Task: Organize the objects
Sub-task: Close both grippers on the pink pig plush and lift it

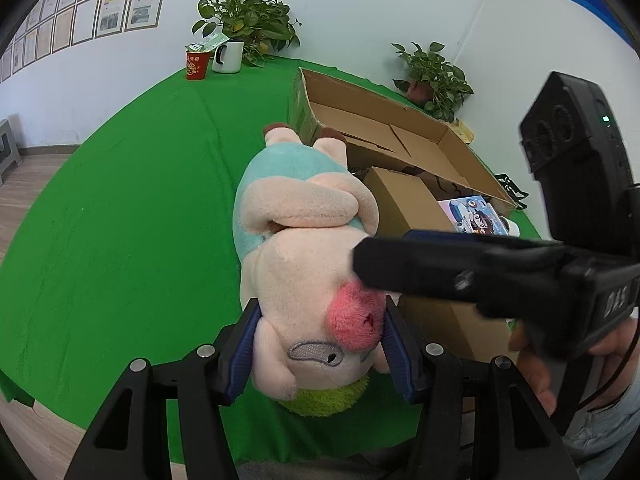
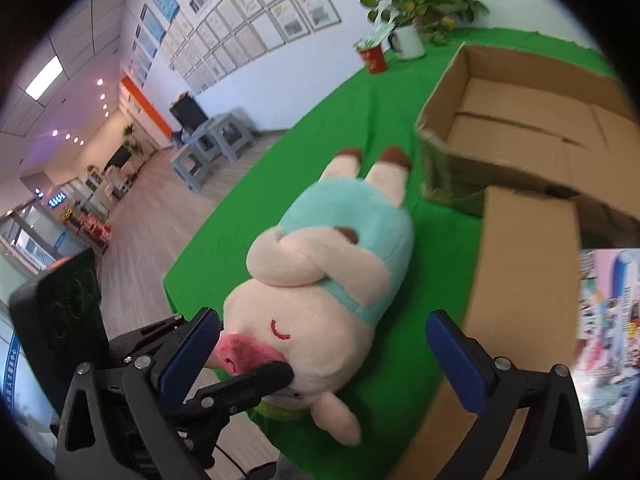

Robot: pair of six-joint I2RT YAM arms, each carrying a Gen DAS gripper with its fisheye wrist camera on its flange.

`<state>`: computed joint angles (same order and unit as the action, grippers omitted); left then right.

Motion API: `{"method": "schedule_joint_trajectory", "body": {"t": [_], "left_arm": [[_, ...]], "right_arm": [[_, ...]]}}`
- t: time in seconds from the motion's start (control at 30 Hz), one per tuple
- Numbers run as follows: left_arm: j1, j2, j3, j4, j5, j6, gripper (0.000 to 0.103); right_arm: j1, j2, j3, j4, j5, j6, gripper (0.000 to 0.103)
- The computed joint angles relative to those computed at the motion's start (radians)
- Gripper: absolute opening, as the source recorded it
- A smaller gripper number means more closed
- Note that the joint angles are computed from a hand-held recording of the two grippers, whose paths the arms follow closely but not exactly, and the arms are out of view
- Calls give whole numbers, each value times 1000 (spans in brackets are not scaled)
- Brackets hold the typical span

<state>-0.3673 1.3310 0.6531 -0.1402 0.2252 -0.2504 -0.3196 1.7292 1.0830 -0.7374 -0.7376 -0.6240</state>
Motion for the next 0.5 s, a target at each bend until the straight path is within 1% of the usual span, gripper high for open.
{"method": "schedule_joint_trajectory", "body": {"t": [0.03,0.1,0.13,0.17,0.2,0.3,0.43,0.5], "left_arm": [[7,-6,-8,5,11,3,54],[13,-17,-26,22,22,8,54],[11,-20,-30,26,20,9,54],[7,-21,-34,33,13,6,54],[9,-24,-39,40,15,4,54],[8,-25,-48,59,12,-8,54],[-23,-34,-38,51,-31,-15,53],[-46,-46,-33,50,-61,-17,53]], "right_arm": [[10,12,6,-15,-4,-5,100],[27,21,0,-24,-8,-5,93],[36,23,-4,-25,-2,-8,87],[46,20,-15,-19,12,-7,84],[50,2,-38,3,17,1,84],[44,-19,-56,14,19,-2,80],[35,-56,-82,28,23,-11,72],[16,-61,-78,17,7,-25,69]]}}
